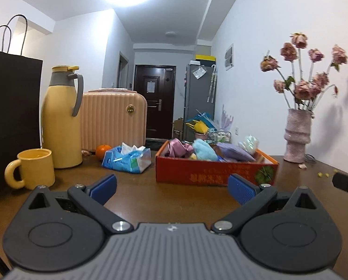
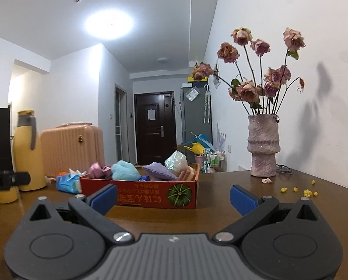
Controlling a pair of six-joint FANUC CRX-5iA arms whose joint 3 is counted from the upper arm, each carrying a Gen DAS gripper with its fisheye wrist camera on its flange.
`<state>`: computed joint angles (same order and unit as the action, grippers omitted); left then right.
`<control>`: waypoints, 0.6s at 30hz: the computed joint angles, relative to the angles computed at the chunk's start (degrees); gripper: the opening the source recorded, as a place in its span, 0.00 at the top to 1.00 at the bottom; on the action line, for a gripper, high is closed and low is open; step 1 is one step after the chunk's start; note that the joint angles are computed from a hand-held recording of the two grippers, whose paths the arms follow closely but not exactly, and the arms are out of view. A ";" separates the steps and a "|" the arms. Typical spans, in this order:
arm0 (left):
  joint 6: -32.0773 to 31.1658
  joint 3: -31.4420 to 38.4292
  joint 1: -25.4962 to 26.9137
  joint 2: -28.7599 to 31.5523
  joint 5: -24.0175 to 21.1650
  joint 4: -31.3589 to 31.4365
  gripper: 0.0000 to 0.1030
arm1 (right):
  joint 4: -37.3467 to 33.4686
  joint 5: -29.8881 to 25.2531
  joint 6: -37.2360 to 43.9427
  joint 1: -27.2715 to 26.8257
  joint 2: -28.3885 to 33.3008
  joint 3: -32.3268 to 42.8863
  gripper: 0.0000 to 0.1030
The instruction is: Organize soft objects
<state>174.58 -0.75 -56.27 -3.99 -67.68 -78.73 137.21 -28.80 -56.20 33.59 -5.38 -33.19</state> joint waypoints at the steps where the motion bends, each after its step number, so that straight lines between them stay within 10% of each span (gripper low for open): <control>1: 0.23 -0.61 -1.11 -0.27 -1.10 -0.38 0.00 | -0.36 -0.08 0.36 0.28 -1.00 -1.08 0.00; 18: 1.08 -3.08 -6.70 -2.03 -4.89 -2.68 0.00 | -16.02 -3.26 14.39 7.98 -5.41 -6.34 0.00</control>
<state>175.67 -3.83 -62.97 -6.02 -72.56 -81.40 121.19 -32.06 -41.81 41.57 -10.78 -39.53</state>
